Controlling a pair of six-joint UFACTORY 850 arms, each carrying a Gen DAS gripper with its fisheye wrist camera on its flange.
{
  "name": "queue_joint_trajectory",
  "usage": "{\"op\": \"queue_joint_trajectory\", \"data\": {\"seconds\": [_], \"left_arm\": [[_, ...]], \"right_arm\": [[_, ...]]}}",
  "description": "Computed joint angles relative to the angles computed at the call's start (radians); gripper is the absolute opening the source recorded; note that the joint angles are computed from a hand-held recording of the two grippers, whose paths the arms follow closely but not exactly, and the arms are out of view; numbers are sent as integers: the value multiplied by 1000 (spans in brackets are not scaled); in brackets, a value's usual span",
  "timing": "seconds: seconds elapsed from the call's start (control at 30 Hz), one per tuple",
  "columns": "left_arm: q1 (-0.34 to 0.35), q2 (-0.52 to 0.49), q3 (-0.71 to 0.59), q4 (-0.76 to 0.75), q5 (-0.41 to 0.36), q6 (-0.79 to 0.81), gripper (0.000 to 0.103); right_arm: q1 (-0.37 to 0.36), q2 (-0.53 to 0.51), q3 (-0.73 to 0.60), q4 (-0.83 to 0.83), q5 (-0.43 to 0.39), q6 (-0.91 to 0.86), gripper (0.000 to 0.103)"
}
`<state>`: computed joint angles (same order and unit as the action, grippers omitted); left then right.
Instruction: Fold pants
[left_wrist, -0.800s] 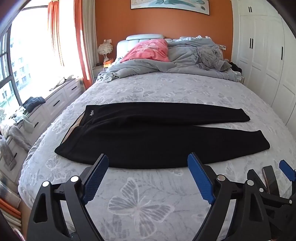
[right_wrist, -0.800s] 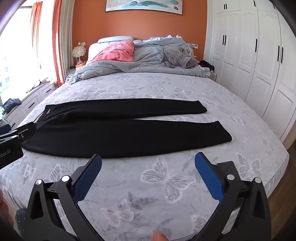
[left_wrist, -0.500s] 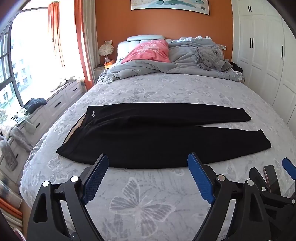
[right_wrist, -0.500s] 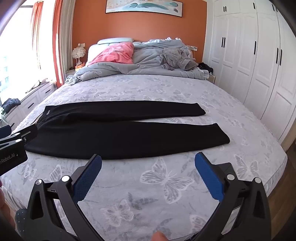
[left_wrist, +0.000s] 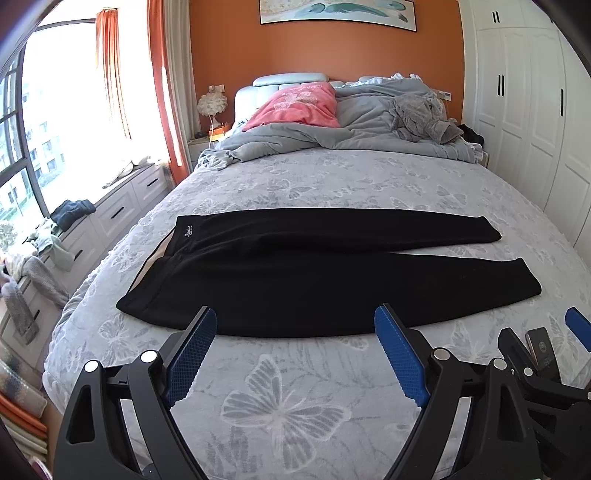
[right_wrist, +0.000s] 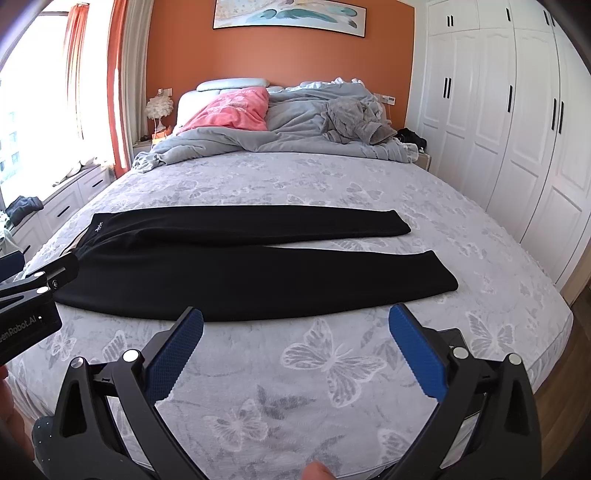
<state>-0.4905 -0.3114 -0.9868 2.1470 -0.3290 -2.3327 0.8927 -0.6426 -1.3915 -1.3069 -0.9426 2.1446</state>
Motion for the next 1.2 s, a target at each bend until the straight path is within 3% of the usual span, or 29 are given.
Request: {"op": "queue_joint_trajectory", "data": {"seconds": [1.2], "left_arm": [[-2, -56, -52, -86, -3, 90, 85]], "right_arm": [[-22, -34, -40, 12, 20, -42, 98]]}}
